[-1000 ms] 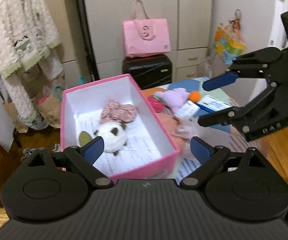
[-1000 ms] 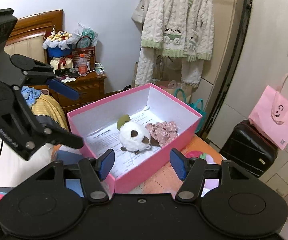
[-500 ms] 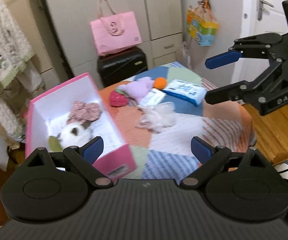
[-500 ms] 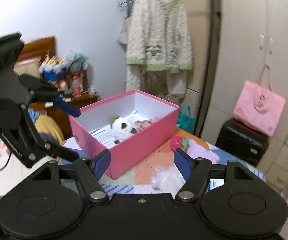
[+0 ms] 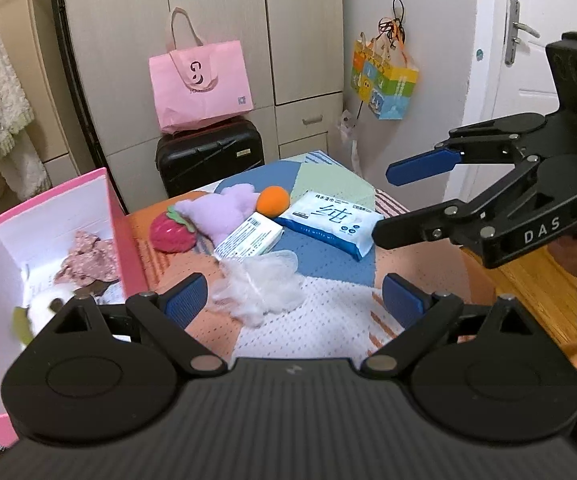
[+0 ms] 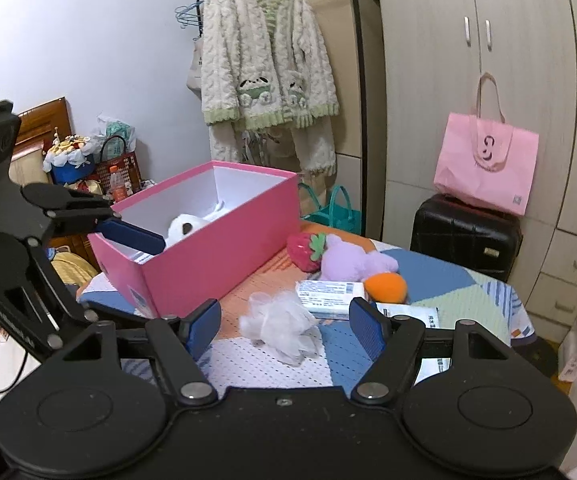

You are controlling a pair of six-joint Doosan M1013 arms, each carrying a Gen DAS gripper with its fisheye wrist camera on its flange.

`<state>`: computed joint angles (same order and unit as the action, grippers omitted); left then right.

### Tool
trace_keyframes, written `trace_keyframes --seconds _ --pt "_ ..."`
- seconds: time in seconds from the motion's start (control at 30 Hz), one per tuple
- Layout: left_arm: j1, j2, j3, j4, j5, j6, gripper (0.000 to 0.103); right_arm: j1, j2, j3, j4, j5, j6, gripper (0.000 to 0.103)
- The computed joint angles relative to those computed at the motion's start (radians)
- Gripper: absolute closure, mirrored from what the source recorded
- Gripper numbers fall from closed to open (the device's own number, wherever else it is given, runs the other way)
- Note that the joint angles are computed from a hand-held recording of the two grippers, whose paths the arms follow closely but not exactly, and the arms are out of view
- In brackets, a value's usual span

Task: Organize soft objects
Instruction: 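Withdraw both tools from the box toward the remaining items on the table, then grasp the white mesh bath puff with the left tool while the right tool grasps the white packet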

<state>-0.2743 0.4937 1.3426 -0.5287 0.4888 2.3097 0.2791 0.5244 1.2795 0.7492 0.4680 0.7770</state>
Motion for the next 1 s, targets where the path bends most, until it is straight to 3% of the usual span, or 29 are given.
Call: trace_keyframes --seconds 0.13,0.23,0.43,0.57,0.7,0.9,0.93,1.0 --pt "-0.009 0.037 -0.027 0.024 -0.014 -0.051 0.008 -0.018 0.029 -0.024 0.046 0.016 -0.006 0.028" --pt "-0.022 0.06 -0.032 0.092 -0.076 -0.132 0.008 -0.025 0.053 -0.05 0.055 0.031 0.0 0.028" --pt "-0.055 0.104 -0.035 0.492 -0.214 -0.487 0.008 -0.028 0.12 -0.143 0.013 0.097 0.066 0.028" --pt "-0.059 0.126 -0.047 0.517 -0.224 -0.518 0.008 -0.026 0.177 -0.236 -0.056 0.178 0.157 0.027" --pt "-0.073 0.143 -0.051 0.751 -0.237 -0.737 0.008 -0.024 0.222 -0.309 -0.136 0.216 0.237 0.027" --pt "-0.07 0.173 -0.08 0.683 -0.188 -0.744 0.01 -0.018 0.288 -0.411 -0.208 0.29 0.327 0.027" --pt "-0.068 0.177 -0.084 0.665 -0.182 -0.741 0.016 -0.016 0.296 -0.423 -0.227 0.293 0.343 0.027" --pt "-0.066 0.18 -0.081 0.721 -0.192 -0.86 0.03 -0.01 0.313 -0.451 -0.27 0.308 0.378 0.027"
